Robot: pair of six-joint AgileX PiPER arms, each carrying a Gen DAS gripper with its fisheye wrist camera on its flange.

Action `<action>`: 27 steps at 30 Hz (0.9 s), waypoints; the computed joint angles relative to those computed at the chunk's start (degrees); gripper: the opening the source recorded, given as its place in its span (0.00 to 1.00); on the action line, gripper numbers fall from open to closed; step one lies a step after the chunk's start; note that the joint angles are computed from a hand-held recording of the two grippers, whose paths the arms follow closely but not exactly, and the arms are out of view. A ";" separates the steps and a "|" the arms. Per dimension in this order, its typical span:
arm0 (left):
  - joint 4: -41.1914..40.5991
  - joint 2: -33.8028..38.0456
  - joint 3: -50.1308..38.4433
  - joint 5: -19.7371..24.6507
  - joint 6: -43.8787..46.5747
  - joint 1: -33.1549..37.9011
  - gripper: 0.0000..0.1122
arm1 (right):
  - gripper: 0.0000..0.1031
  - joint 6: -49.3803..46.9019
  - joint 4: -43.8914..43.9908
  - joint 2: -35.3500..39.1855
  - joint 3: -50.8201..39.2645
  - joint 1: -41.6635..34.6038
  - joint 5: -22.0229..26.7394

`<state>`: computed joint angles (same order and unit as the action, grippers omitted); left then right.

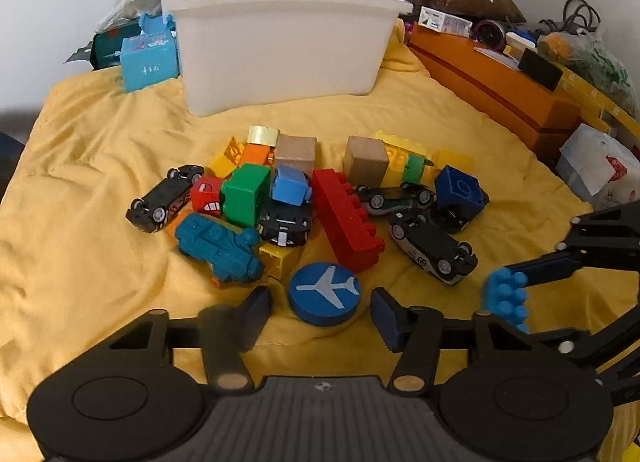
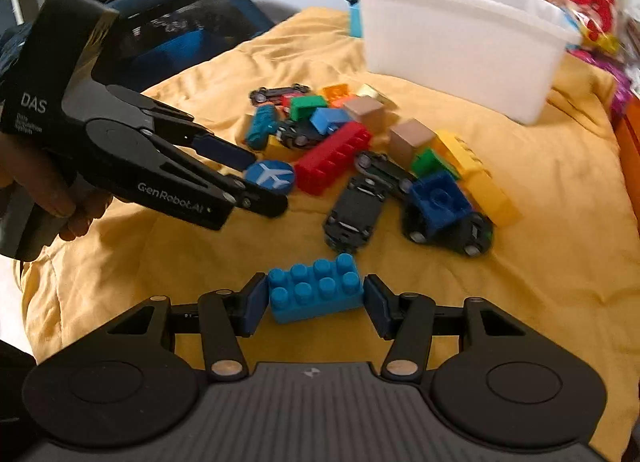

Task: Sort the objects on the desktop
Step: 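Grasp the blue airplane disc with the left gripper while the right gripper grasps a blue block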

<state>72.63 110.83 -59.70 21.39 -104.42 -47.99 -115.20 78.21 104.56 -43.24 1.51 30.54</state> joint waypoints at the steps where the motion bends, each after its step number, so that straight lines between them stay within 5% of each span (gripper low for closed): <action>1: 0.36 -0.35 0.43 0.08 -0.55 0.06 0.45 | 0.54 0.13 -0.18 -0.39 0.33 -0.54 0.25; 3: 1.52 -0.79 1.07 0.06 -1.88 0.15 0.37 | 0.54 0.15 -0.48 -1.35 0.96 -1.61 0.56; 14: 4.73 -3.58 3.44 2.66 -3.05 -2.10 0.35 | 0.54 2.94 0.22 -1.89 0.26 -3.42 0.69; 17: 5.21 -5.44 4.45 2.87 -4.30 -2.92 0.23 | 0.54 3.14 0.24 -1.83 0.19 -3.44 0.81; 27: 3.78 -1.65 0.55 4.83 -2.93 -3.31 0.42 | 0.55 3.60 -0.54 -1.89 0.42 -3.31 1.20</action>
<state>76.41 109.18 -59.15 26.23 -107.35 -51.30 -111.60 77.68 102.67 -42.82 -1.80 31.74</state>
